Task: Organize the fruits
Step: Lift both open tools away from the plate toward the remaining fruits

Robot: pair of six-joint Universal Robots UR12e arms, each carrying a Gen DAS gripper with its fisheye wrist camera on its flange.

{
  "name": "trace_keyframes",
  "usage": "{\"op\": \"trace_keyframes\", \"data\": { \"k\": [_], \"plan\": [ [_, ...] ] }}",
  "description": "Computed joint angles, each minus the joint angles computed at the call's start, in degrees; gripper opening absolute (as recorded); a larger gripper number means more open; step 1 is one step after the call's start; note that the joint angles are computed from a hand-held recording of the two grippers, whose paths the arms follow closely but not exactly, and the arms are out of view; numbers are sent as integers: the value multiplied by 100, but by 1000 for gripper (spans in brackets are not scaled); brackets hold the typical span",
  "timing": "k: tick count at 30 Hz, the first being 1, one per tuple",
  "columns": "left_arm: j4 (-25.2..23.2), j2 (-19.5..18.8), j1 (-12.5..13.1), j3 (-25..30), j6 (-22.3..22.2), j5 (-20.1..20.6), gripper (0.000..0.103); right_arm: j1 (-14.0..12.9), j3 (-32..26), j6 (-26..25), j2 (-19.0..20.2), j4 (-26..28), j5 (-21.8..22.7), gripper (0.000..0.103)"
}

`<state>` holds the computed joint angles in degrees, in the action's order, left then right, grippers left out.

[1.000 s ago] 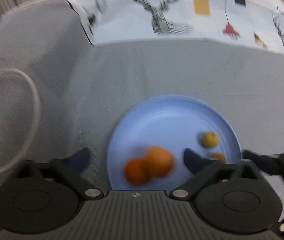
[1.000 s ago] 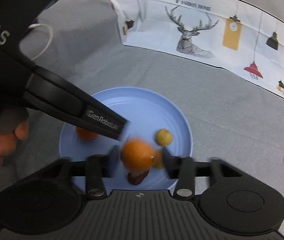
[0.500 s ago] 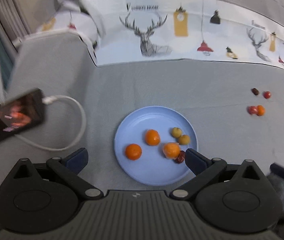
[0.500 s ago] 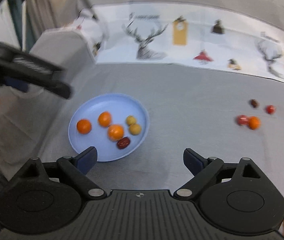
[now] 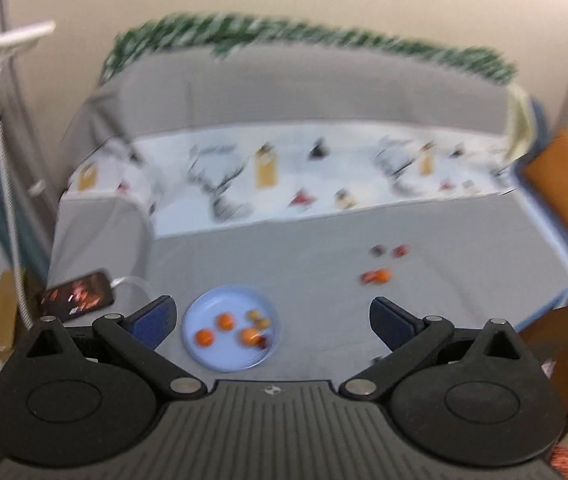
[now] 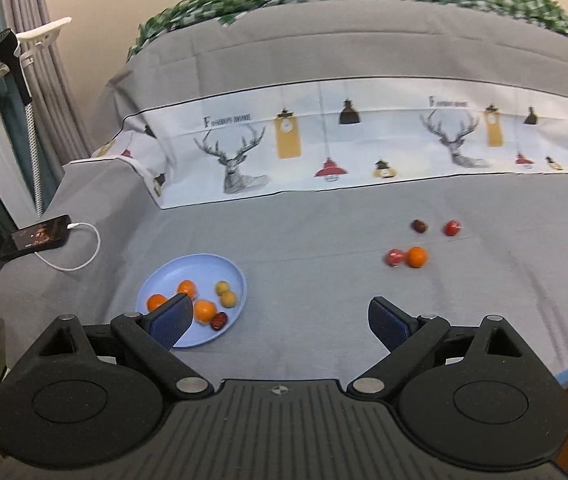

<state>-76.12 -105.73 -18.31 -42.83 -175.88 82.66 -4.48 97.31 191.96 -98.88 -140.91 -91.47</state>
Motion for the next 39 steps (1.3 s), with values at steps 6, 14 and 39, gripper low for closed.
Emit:
{"op": "trace_keyframes", "data": {
  "k": [6,14,39],
  "plan": [
    [513,306,-174,-184,293,-259,103,-2,162,64,-206,-158,-179,95],
    [796,526,-158,-463,104,-338,103,-54,287,90,-346,-333,-180,95],
    [970,277,-117,-186,-32,-651,103,-179,249,253,-212,-296,-348,95]
  ]
}}
